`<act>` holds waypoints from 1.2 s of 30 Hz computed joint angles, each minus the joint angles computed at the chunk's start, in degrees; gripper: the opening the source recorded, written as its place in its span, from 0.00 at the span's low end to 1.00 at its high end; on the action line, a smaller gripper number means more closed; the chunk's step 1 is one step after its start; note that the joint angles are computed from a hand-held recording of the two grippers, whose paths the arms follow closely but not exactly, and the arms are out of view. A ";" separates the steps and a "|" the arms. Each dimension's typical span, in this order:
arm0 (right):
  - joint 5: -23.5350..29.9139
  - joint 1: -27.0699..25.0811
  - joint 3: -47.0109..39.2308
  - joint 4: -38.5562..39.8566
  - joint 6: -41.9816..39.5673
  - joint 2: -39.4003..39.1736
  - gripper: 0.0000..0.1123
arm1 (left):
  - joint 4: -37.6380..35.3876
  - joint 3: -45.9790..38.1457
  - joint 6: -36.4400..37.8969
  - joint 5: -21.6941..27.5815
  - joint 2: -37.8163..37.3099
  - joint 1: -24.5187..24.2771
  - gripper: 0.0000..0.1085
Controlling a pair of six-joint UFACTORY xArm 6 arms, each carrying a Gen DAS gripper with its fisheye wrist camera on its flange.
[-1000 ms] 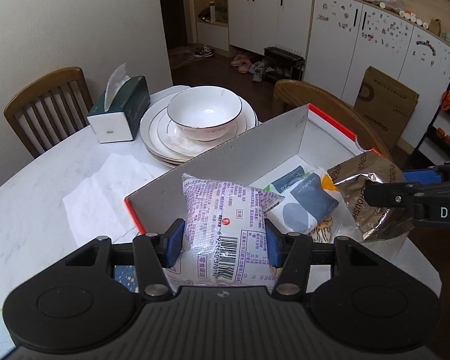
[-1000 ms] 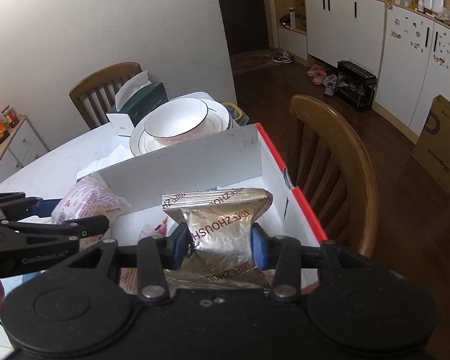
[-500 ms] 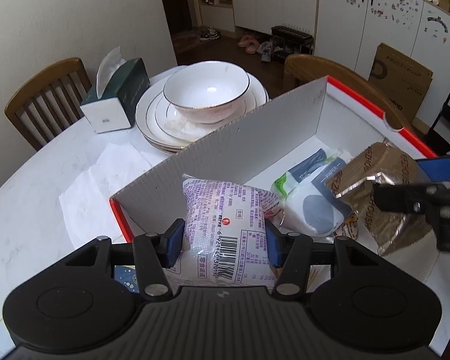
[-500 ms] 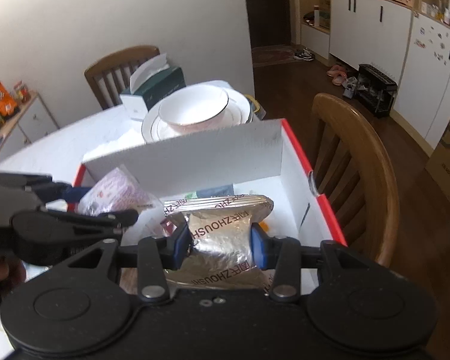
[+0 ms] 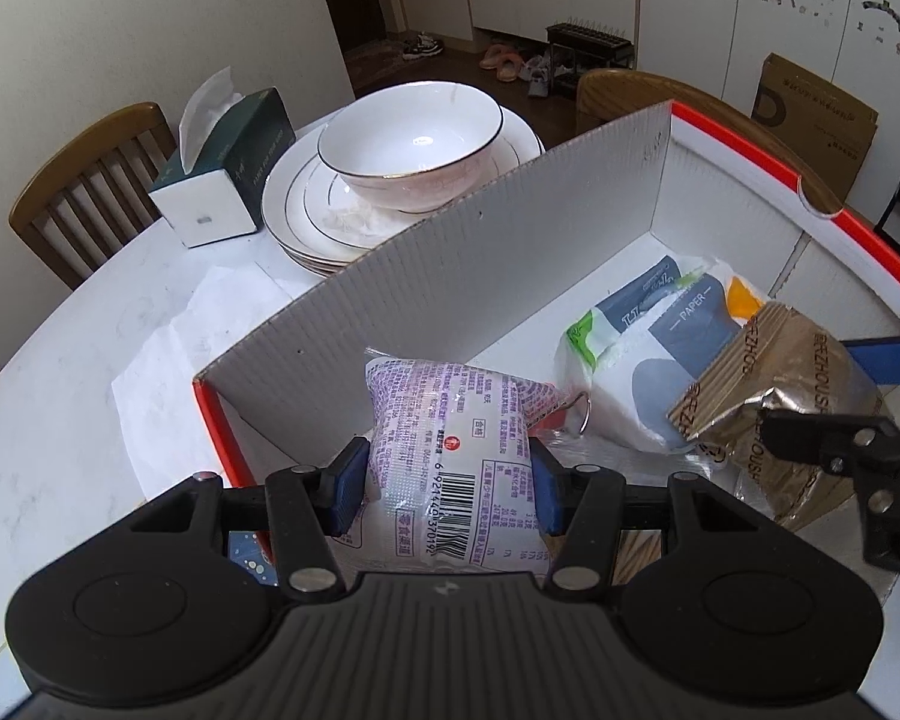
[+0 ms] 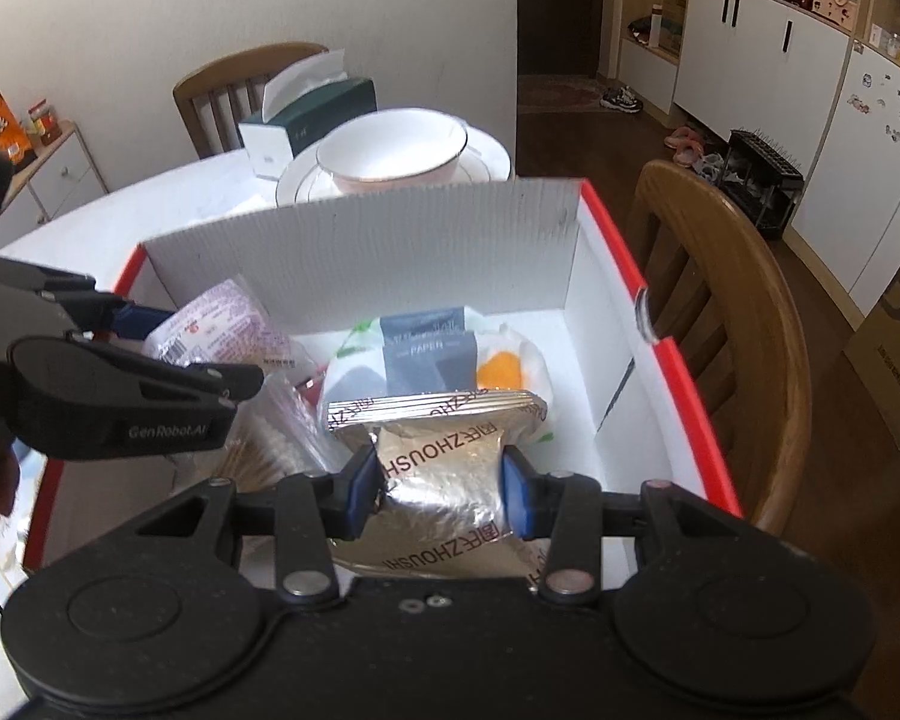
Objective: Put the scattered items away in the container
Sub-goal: 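Open both grippers to drop the purple-white bag and gold packet into the box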
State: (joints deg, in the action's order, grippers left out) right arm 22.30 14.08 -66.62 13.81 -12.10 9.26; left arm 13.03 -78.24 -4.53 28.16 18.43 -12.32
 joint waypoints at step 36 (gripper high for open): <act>-1.76 0.27 1.12 0.74 -2.98 -2.57 0.61 | -11.81 6.47 8.36 -5.45 -6.27 0.59 0.58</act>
